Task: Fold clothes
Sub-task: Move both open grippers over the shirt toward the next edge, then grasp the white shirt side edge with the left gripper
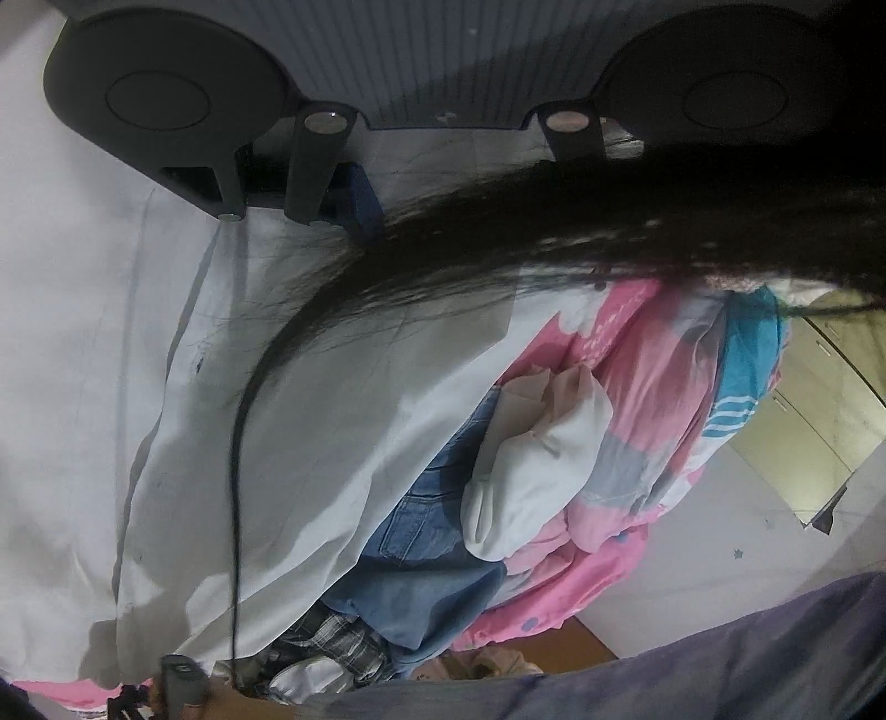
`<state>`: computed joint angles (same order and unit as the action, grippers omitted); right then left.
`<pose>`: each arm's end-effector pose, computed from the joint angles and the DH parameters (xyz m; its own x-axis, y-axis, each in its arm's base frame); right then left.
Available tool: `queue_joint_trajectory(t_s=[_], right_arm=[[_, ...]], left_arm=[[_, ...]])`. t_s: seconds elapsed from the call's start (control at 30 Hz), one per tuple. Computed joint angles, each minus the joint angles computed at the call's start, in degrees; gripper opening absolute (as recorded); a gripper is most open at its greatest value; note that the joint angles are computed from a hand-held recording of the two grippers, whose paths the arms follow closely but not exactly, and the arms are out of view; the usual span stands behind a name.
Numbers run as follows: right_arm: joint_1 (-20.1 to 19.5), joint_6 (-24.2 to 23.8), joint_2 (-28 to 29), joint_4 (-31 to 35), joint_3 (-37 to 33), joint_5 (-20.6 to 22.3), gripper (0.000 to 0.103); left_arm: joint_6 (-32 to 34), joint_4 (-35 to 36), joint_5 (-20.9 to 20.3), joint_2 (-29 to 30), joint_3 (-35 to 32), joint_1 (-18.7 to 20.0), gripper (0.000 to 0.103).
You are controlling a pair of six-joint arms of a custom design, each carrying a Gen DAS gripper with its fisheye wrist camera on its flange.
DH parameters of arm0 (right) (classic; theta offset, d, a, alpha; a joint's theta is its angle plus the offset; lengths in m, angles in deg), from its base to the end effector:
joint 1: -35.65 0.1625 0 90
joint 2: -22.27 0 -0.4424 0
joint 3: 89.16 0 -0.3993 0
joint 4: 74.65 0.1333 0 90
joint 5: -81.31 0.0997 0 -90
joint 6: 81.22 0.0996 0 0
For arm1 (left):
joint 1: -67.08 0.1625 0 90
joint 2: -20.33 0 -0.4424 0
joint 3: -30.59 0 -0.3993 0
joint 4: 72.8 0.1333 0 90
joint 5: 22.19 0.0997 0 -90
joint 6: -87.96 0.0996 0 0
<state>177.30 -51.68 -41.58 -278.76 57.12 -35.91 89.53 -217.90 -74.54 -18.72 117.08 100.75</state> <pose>0.3516 -0.1663 0.1408 -0.9730 -0.2167 0.0797 -0.2157 0.7297 -0.6488 -0.4940 -0.5624 0.0822 -0.4839 0.6286 -0.6088 0.8384 0.5324 -0.1167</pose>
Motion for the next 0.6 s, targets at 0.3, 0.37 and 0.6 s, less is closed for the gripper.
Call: queue_joint_trajectory(t_s=[0.3,0.37,0.6], right_arm=[[-0.39,-0.03,0.46,-2.35,0.62,0.71,0.054],[0.03,-0.11,0.72,-2.24,0.41,0.05,0.054],[1.00,-0.14,1.15,-2.94,0.56,-1.13,0.054]], left_arm=[[6.53,-8.45,-5.54,-4.69,-0.68,-1.29,0.025],[4.46,1.36,-5.14,-7.08,-1.50,-1.61,0.009],[10.45,14.99,-3.18,-15.27,7.76,-2.28,0.006]])
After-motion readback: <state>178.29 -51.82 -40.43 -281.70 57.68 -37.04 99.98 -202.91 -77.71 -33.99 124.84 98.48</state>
